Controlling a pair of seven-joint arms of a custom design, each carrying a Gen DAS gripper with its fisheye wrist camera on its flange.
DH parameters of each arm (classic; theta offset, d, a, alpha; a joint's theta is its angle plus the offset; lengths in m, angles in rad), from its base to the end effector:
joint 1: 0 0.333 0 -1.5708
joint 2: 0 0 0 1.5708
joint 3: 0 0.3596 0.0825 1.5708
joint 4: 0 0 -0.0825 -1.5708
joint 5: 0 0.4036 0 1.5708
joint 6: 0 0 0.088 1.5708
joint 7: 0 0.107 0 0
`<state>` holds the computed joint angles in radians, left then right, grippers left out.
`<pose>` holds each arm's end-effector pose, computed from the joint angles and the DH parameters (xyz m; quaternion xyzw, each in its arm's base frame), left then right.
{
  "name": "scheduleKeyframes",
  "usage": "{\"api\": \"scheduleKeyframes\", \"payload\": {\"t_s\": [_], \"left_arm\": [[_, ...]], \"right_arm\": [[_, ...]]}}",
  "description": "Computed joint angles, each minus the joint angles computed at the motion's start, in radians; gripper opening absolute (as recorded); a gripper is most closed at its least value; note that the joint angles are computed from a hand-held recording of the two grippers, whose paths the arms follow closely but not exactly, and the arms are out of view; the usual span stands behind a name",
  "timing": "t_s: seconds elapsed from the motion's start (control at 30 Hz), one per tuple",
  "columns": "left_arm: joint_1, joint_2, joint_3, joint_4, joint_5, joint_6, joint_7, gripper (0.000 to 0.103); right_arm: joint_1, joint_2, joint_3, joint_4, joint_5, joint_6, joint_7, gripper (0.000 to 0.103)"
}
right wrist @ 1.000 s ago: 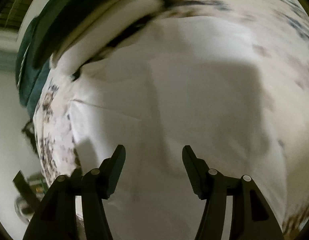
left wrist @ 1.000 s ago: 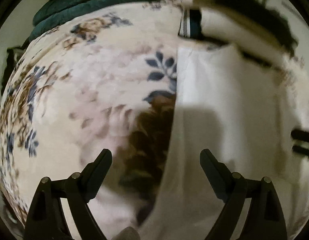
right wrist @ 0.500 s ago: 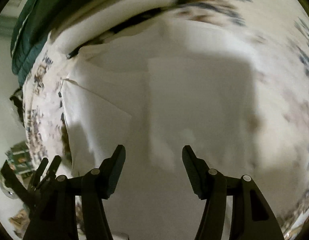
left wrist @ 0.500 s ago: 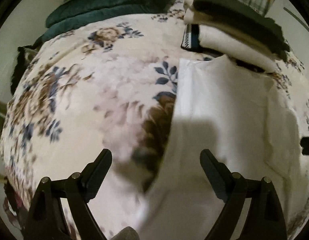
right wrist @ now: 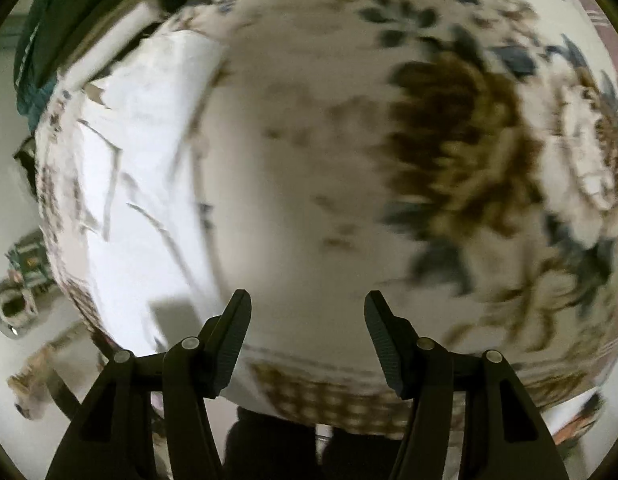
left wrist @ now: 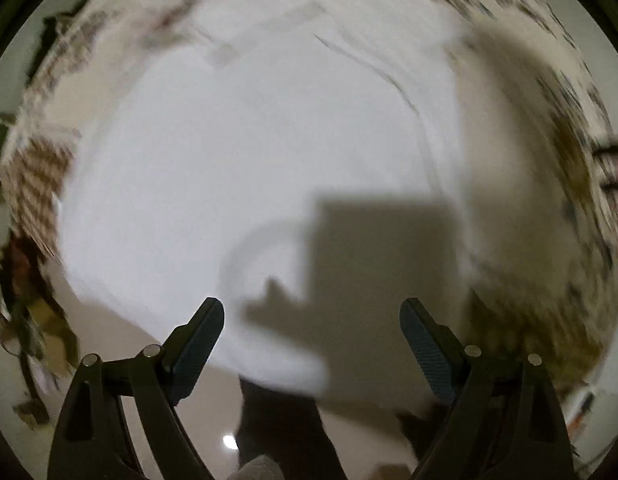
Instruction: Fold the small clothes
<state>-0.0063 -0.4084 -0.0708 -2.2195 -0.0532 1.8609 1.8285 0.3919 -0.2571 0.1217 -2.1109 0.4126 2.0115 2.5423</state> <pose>0.4361 -0.0421 0.5769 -0.5869 0.8092 -0.0246 0.0115 0.4251 0.2735 0.5794 -0.4545 0.8697 0.1728 0.0852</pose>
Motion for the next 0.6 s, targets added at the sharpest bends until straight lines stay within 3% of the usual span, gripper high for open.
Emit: {"api": "scheduleKeyframes", "payload": {"t_s": [0.1, 0.23, 0.27, 0.33, 0.4, 0.6], "left_arm": [[-0.038, -0.101, -0.032, -0.112, -0.042, -0.027, -0.039, 0.09], [-0.08, -0.164, -0.083, -0.237, -0.036, 0.048, -0.117, 0.088], [-0.085, -0.165, -0.098, -0.263, -0.018, 0.081, -0.143, 0.082], [-0.087, -0.157, -0.113, -0.288, 0.021, 0.127, -0.194, 0.027], [-0.076, -0.16, -0.096, -0.297, 0.038, 0.164, -0.247, 0.004], [-0.048, -0.21, -0.015, -0.259, 0.029, 0.172, -0.234, 0.003]], "right_arm": [[-0.011, -0.038, -0.022, -0.043, 0.002, -0.022, -0.048, 0.061], [-0.027, 0.0, -0.029, -0.02, -0.017, -0.018, -0.097, 0.061], [-0.03, 0.017, -0.028, -0.008, -0.023, -0.011, -0.112, 0.061], [-0.03, 0.071, -0.028, 0.038, -0.026, 0.0, -0.155, 0.061], [-0.03, 0.125, -0.024, 0.09, -0.038, 0.0, -0.192, 0.061], [-0.035, 0.307, -0.018, 0.263, -0.007, 0.082, -0.279, 0.061]]}}
